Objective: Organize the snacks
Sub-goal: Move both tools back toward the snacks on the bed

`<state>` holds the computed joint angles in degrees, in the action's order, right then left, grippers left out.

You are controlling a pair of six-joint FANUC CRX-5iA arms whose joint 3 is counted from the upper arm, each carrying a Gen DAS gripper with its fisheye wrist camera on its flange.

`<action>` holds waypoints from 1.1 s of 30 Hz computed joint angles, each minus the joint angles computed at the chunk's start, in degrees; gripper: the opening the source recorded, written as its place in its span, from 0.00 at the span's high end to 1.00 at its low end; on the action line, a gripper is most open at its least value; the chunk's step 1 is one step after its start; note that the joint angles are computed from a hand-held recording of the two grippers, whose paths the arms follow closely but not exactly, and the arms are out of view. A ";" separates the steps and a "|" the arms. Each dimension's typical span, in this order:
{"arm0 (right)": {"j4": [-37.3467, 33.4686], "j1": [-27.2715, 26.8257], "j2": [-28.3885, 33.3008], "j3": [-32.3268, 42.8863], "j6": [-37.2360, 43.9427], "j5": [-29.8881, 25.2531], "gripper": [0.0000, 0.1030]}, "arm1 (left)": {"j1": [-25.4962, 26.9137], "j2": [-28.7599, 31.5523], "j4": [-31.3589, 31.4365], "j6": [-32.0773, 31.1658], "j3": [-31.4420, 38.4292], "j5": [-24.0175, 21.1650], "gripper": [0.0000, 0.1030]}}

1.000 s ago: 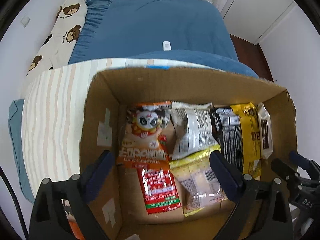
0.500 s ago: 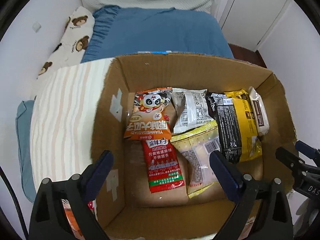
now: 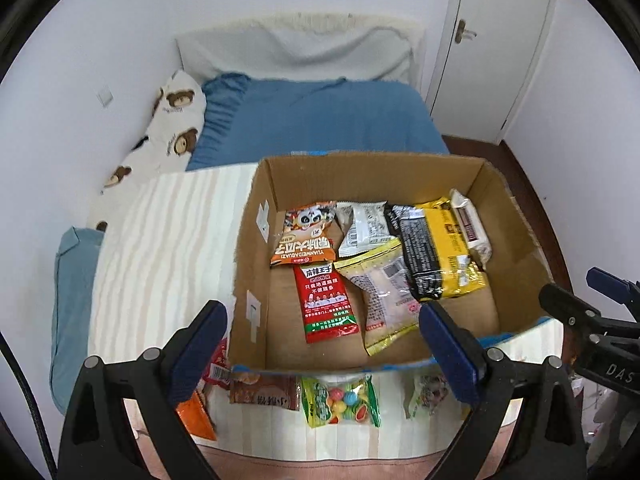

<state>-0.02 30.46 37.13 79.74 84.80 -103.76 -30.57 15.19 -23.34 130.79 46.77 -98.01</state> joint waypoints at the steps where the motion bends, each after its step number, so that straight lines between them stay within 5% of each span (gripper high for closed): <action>1: 0.19 0.27 -3.46 -5.48 0.19 2.98 0.08 | -0.73 -0.38 -0.77 0.18 0.07 -0.03 0.05; 10: 2.02 2.15 -19.01 -25.69 -0.27 14.95 0.08 | -7.93 -2.25 -6.95 2.69 2.39 -1.76 0.05; 20: -4.56 -1.47 -23.63 -29.89 -4.63 13.00 0.08 | -11.16 -3.01 -8.64 6.02 2.25 -4.03 0.05; 26: -6.82 -5.66 -22.05 -34.91 -6.16 8.99 0.07 | -6.49 -4.51 1.04 8.76 -8.87 -1.71 0.05; 33: -22.24 -15.51 -18.28 -36.44 -15.84 2.64 0.07 | 0.39 -4.48 13.53 7.73 -22.60 5.32 0.05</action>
